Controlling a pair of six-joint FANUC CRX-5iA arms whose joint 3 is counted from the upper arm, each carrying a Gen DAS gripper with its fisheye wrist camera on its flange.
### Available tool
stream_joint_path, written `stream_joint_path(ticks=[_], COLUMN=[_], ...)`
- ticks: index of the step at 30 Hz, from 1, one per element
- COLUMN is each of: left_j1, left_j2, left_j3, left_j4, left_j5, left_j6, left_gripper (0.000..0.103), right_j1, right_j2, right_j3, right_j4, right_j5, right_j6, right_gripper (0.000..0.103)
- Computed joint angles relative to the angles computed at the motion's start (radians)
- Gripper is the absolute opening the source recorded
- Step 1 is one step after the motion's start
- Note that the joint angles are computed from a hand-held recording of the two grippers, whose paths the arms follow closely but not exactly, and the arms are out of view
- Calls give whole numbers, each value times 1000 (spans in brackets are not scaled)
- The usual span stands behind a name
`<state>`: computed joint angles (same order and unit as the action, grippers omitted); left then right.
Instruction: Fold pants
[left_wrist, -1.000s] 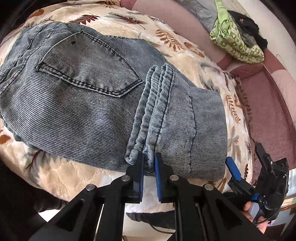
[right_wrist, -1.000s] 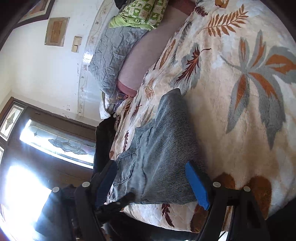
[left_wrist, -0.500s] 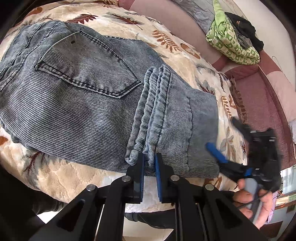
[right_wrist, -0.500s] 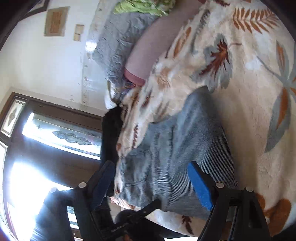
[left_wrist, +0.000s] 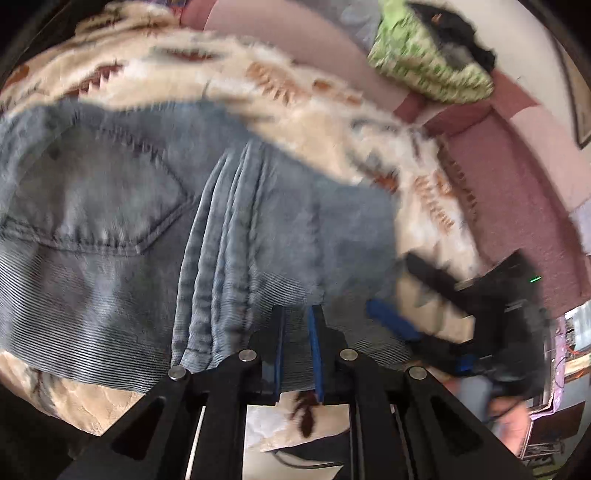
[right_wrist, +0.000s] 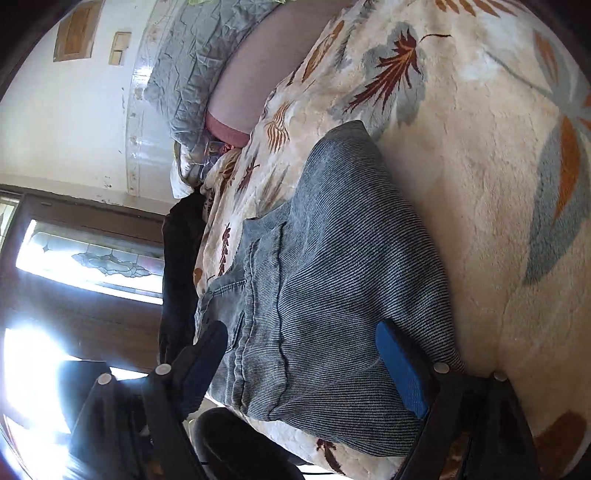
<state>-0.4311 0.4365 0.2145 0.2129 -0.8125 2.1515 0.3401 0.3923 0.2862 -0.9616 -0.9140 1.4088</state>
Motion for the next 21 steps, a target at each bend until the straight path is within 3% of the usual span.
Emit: stream_joint_path(ticks=[1,3,6,10,12,15,19,21], left_j1=[1,13,24,15,22,26,28,26], left_j2=[7,-36,-41,-50,-59,-61,-62,-63], left_j3=[0,-76,-105,-111,-138,-153,-157,-158], left_j4=[-15,29,80,55,91,122,125,117], left_j5=[-2,75,90,102,123,134,140,145], left_j6=[29,-22,-63,-64,-92,-117,-131,-133], left_gripper=[3,3,3,3,3,3,3,3], right_j1=[-11,-28,9,17,34,69,87,120], right_j2=[9,3,8,147,211,272,275,247], right_j3=[18,43,102,270,349,418,427,391], right_j4=[-10,-8,222,399,460,536,581,661], right_j5=[-25,-37,-3,-104,-157,-210,-184,-128], right_j6=[-25,-23,-134,-280,-286,-282,-275,-254], right_gripper=[85,85,85,79,54,32,16,14])
